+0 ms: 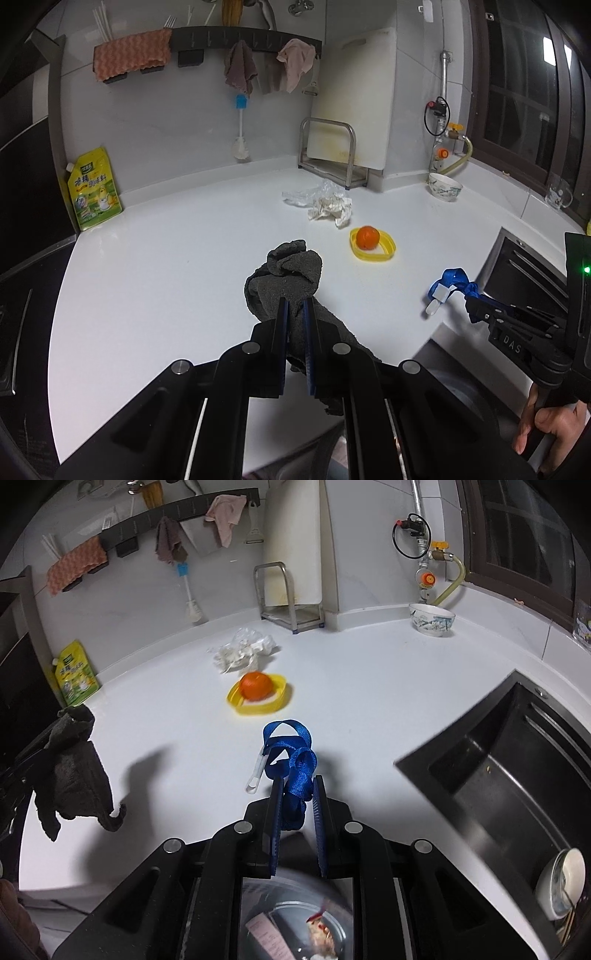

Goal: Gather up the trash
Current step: 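Carry cloth and strap over the bin and open both tools to drop them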

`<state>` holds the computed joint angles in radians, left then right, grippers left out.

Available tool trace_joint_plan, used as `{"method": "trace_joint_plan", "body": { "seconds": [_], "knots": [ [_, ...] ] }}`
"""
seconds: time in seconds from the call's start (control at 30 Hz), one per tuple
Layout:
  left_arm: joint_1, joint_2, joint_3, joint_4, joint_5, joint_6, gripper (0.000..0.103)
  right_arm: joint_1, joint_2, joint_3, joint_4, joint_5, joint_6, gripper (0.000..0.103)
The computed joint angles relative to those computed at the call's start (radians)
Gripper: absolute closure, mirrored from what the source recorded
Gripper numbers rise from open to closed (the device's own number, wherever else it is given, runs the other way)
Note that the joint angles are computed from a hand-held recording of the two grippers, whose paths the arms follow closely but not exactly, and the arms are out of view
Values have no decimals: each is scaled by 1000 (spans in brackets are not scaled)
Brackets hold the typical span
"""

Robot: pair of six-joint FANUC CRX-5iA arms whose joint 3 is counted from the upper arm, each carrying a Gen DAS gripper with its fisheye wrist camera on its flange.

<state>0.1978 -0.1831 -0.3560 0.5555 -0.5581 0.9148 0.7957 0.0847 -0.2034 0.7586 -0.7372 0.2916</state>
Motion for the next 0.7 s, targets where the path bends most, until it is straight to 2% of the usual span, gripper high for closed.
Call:
{"method": "trace_joint_plan", "body": {
  "seconds": [0.4, 0.7],
  "knots": [
    [64, -175, -150, 47, -49, -71, 94, 118, -137, -161, 34, -24, -104, 88],
    [77, -283, -238, 128, -89, -174, 94, 236, -214, -239, 87, -95, -193, 88]
  ]
}}
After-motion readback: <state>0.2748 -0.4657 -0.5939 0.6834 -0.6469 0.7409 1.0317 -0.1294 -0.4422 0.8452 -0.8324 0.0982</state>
